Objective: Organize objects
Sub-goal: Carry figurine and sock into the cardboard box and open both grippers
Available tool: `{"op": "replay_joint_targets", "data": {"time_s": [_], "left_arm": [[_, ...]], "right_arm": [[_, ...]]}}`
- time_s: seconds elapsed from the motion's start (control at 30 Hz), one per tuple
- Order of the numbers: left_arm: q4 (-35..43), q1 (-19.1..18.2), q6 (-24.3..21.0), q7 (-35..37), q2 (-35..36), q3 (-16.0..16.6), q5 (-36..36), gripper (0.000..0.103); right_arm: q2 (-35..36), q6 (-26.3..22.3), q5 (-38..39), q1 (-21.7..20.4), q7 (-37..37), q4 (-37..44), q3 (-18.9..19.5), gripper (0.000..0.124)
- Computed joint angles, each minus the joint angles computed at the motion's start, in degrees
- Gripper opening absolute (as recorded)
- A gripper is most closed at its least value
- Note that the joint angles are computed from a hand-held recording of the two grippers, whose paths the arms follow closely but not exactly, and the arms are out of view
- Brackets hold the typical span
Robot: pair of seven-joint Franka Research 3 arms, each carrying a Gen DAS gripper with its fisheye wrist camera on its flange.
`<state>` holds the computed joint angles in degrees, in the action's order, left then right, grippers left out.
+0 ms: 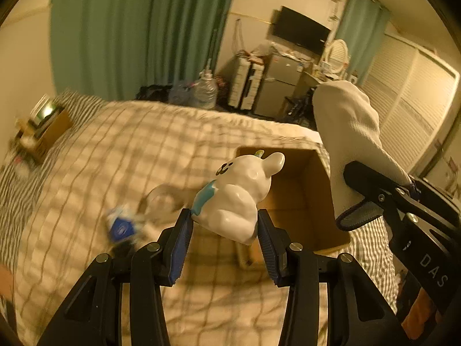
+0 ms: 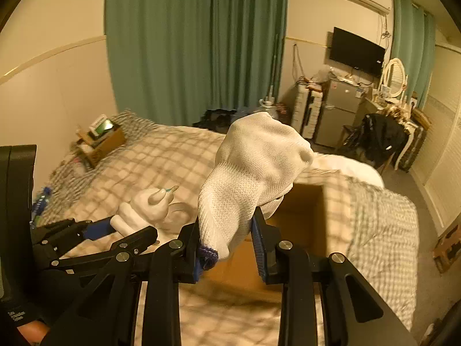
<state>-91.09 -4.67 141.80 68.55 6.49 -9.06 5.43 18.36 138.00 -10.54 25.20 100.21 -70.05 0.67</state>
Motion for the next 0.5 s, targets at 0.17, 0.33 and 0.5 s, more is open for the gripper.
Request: {"op": "replay_joint_targets", "data": {"time_s": [0.17,0.33,0.5], "left_arm": [[11.68,-1.87,-3.73,1.57,9.70,-1.07,1.18,0.046],[19.60,-3.74,-6.70,3.16,17.02,-1.29,2.59,0.046],[22.48,-4.01,-8.16,5.11,20.81,-1.74,1.77,0.046]], "right_arm": [[3.82,-2.38,1.72,-2.64,-2.32,4.90,-1.20,0.027],[7.75,-3.81,3.49,-4.31,-2.79,7.21,-2.10,0.027],[9.62,-2.38,5.71,-5.47,-2.18,5.78,-2.36,0.027]]}}
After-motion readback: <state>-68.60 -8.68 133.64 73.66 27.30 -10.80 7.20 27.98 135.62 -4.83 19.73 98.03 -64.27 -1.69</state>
